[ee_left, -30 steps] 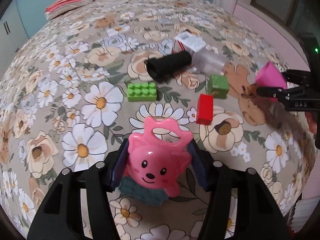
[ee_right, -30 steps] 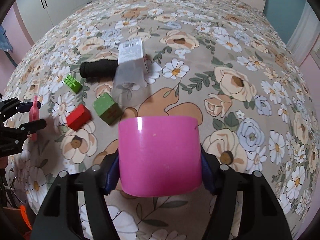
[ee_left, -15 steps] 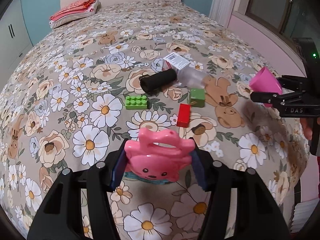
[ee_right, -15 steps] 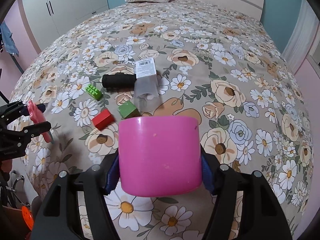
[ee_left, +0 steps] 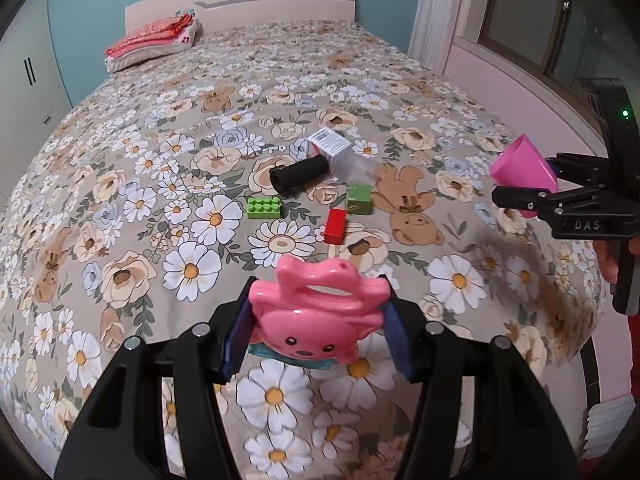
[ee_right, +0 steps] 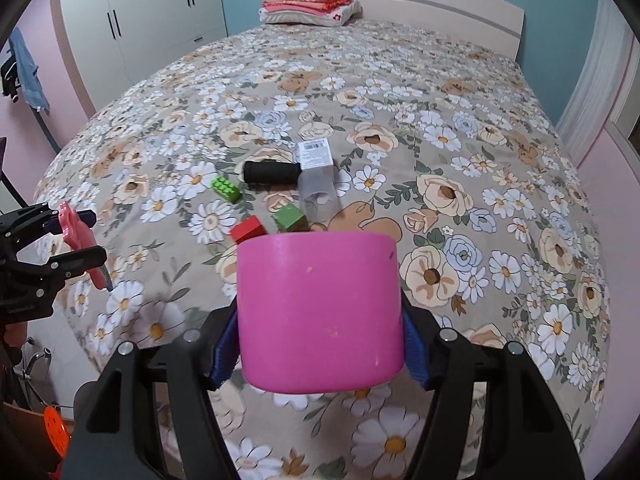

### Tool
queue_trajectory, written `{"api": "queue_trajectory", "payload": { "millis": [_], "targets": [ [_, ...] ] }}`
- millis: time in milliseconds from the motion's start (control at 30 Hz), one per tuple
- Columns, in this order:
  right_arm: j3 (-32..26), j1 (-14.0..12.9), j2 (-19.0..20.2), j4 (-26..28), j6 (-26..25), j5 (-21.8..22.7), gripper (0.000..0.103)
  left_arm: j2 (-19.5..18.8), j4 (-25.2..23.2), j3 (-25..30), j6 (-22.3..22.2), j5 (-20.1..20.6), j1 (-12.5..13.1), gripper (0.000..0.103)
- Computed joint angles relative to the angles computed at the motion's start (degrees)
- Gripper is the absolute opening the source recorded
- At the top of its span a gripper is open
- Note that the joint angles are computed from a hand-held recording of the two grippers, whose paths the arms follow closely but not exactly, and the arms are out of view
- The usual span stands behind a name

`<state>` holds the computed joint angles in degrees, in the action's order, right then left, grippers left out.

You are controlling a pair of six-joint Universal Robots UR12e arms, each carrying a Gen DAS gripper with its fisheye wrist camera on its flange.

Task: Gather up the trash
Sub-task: 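Carry the pink cup and pink bear toy with both tools to the bin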

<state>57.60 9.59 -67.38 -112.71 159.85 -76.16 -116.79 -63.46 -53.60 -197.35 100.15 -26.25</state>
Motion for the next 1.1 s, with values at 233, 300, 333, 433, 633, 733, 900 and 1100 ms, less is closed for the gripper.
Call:
{"api": "queue_trajectory", "payload": {
  "millis": [233,300,333,433,633,733,900,1100],
  "targets": [
    [5.6,0.0,-5.5,-2.4,-1.4,1.3,0.068,3.2,0.7,-2.6,0.5,3.3,-3.1,0.058],
    [7.5,0.1,-7.4,-3.0,-2.0,1.8,0.068,4.2,1.0,-3.4,0.5,4.2,-4.0,0.058],
    [8.4,0.1,-8.2,-3.3,-2.3,1.9,0.068,4.5,1.1,-3.6,0.5,4.3,-4.3,0.058],
    [10.8,0.2,-10.5,-4.0,-3.1,2.3,0.068,5.7,1.4,-4.6,0.6,5.2,-5.9,0.058],
    [15.8,0.2,-15.0,-5.0,-4.9,3.7,0.068,7.9,1.6,-6.9,0.5,6.4,-8.7,0.058],
    [18.6,0.3,-17.3,-5.9,-5.7,4.4,0.068,9.1,2.5,-8.8,0.2,7.2,-10.1,0.058],
    [23.0,0.4,-20.2,-6.8,-6.8,5.7,0.068,10.5,3.8,-12.4,0.5,7.8,-12.2,0.058],
    [27.7,0.8,-22.6,-6.8,-7.6,6.1,0.068,12.3,5.8,-17.5,-0.7,6.7,-13.9,0.058]
  ]
}}
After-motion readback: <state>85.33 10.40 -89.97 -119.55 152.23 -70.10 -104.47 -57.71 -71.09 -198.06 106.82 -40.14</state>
